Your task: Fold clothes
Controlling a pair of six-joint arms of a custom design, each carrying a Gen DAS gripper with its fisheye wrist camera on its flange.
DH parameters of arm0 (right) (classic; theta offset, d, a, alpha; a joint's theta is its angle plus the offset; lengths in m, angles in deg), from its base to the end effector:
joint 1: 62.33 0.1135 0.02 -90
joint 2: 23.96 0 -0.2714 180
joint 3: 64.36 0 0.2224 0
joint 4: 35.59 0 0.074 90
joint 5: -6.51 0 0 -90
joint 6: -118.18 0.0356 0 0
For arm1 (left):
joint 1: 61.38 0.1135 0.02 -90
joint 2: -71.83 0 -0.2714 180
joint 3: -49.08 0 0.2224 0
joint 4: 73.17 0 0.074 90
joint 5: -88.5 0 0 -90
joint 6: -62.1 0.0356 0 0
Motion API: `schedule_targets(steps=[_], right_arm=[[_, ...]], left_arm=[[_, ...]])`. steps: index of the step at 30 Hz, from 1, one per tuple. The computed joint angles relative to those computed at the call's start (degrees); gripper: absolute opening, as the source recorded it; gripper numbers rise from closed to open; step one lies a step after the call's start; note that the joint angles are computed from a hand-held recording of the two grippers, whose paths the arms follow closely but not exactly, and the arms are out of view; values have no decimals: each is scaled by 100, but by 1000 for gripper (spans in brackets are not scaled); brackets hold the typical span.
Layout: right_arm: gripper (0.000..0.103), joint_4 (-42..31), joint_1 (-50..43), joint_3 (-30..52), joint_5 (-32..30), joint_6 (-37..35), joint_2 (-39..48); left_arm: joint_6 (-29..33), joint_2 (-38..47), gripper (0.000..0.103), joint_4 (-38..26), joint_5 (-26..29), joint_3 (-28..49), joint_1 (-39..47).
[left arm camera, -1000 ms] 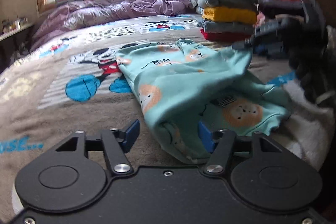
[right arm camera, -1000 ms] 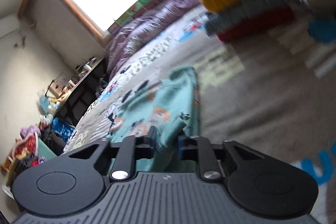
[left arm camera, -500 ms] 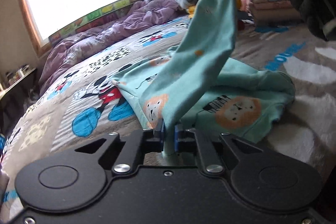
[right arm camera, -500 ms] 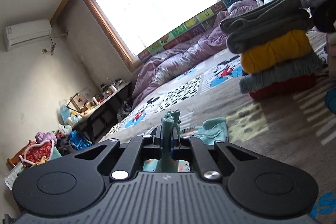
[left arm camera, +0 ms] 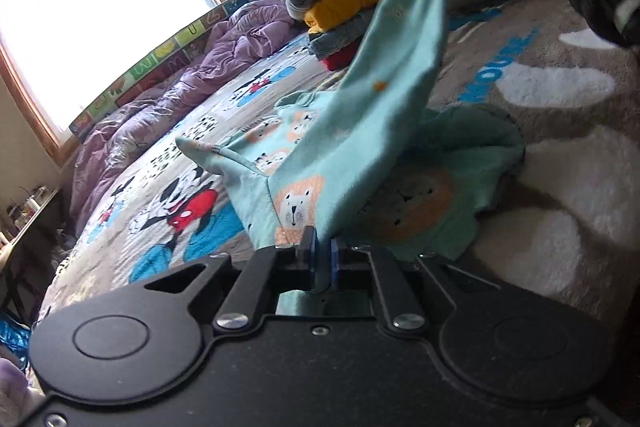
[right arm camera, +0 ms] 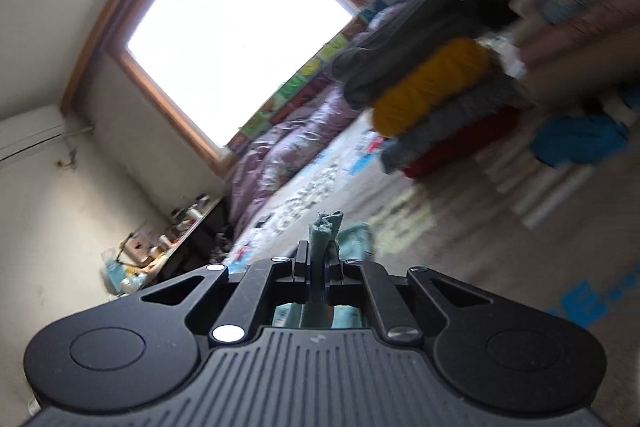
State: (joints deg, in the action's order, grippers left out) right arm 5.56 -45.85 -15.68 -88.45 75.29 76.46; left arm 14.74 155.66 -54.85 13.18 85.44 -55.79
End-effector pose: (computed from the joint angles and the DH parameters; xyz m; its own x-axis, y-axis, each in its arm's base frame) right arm 0.3006 0.0921 0.1857 -0.3867 0.6468 -0.6574 -0.1187 0.6720 0.7310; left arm 0.2356 0.0140 0.1666 -0.2712 0.6319 -0.7261 0.4211 0.7562 0.5008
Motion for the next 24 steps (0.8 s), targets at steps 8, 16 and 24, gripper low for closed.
schedule_targets(steps=[8, 16, 24], right_arm=[[8, 825, -214, -433, -68, 548, 609], [8, 1537, -454, -390, -553, 747, 1388], [8, 2172, -594, -379, -891, 954, 1797]], left_arm=[[-117, 41, 14, -882, 316, 360, 23], [-625, 182, 33, -3289, 3394, 1971, 2623], [-1552, 544, 29, -2568, 2837, 1937, 2481]])
